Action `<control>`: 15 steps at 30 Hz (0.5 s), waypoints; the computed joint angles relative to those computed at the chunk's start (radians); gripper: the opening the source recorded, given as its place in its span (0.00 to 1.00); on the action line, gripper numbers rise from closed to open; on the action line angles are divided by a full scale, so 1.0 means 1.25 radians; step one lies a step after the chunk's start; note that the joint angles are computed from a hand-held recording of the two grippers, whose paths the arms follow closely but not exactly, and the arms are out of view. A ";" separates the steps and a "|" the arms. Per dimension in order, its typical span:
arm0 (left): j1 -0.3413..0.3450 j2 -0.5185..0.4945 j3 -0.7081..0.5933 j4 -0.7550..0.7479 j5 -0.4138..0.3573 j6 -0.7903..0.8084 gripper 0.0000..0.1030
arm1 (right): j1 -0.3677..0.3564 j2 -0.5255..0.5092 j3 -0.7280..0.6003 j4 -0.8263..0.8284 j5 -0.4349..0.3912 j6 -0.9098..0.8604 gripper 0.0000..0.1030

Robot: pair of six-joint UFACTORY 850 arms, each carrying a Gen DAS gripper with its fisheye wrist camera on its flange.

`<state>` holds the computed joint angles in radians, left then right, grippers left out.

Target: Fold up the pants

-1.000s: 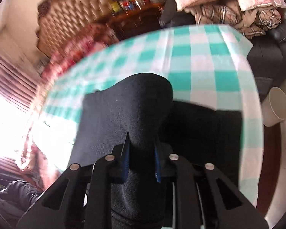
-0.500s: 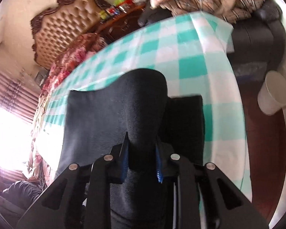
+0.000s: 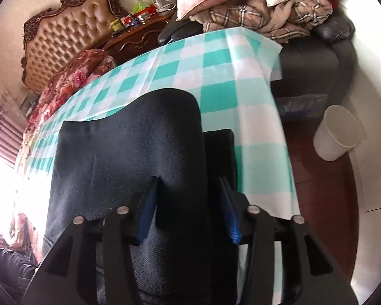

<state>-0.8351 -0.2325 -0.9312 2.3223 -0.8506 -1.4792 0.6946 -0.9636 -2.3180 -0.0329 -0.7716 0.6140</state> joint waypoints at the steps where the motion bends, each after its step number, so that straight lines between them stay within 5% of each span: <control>1: 0.005 0.035 0.016 0.006 0.034 -0.032 0.79 | 0.003 0.005 0.005 -0.020 0.000 0.010 0.47; 5: 0.104 0.219 0.061 0.057 0.347 -0.349 0.73 | 0.026 0.077 0.101 -0.170 0.030 0.141 0.48; 7: 0.175 0.262 0.060 0.129 0.478 -0.516 0.52 | 0.055 0.145 0.185 -0.321 0.048 0.282 0.48; 10: 0.257 0.283 0.060 0.156 0.613 -0.674 0.35 | 0.111 0.222 0.284 -0.522 0.088 0.430 0.48; 13: 0.310 0.197 -0.004 0.072 0.787 -0.645 0.28 | 0.160 0.206 0.274 -0.647 -0.003 0.508 0.49; 15: 0.305 0.194 0.000 0.140 0.791 -0.691 0.28 | 0.171 0.175 0.248 -0.652 -0.078 0.522 0.49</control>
